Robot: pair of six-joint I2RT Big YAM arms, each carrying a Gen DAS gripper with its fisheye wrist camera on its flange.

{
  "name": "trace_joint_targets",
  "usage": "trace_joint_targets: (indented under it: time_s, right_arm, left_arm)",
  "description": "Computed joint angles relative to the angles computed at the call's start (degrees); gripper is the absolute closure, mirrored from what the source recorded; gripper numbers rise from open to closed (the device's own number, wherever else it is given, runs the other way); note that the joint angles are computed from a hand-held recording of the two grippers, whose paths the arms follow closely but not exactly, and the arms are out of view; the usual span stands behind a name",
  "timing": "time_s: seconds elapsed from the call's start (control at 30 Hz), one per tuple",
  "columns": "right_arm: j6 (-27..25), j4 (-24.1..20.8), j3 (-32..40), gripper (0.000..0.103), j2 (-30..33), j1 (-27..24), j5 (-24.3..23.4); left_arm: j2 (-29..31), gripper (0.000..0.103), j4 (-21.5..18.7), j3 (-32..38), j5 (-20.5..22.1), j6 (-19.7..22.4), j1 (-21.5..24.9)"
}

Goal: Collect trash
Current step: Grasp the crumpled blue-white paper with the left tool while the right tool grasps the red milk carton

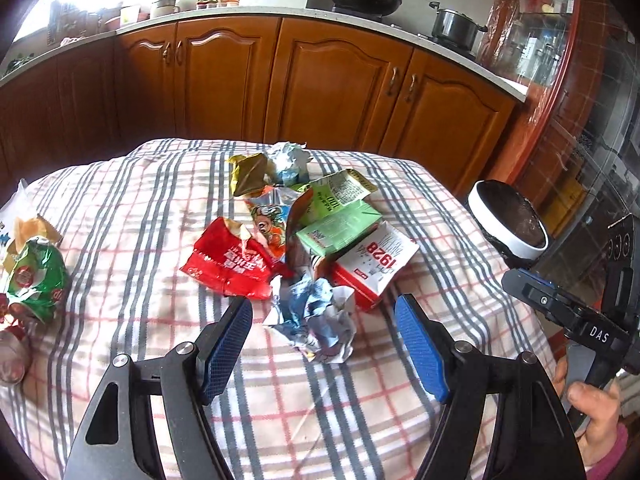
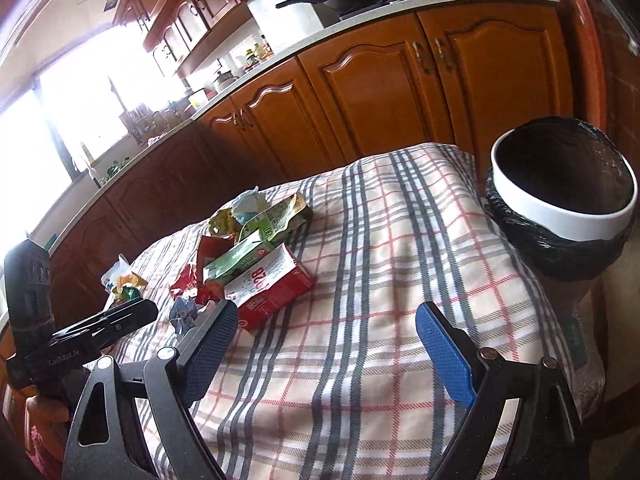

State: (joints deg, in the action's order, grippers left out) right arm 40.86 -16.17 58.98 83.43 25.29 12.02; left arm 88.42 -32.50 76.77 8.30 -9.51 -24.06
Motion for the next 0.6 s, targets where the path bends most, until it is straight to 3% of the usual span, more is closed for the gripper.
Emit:
trace_joint_targets:
  time_s: [0.17,0.33,0.43,0.5,0.6]
  right_arm:
    - [-6.99,-2.40,4.88,0.011,3.85,-0.10,-1.97]
    - [-8.80,-3.10,8.52,0.014,7.49,-1.66,-6.54]
    - [-9.24,-4.69,11.79,0.039,10.79,-2.74,-9.33]
    - [-8.75,-5.66,13.99,0.063,13.30,-3.62,-11.48]
    - [-8.17,-6.05,16.47,0.072,16.48,-4.42,-13.11]
  left_arm:
    - [1.42,0.029,-0.78,0.80,-0.52,-0.41,0.77]
    - [3.67,0.030,-1.47,2.02,0.49,-0.73,1.00]
    - [4.90,0.031,-1.28,2.50,0.31,-0.67,0.91]
    - [5.71,0.032,-1.24,2.84,0.51,-0.81,1.04]
    - [6.87,0.041,-1.59,3.59,0.45,-0.56,1.13]
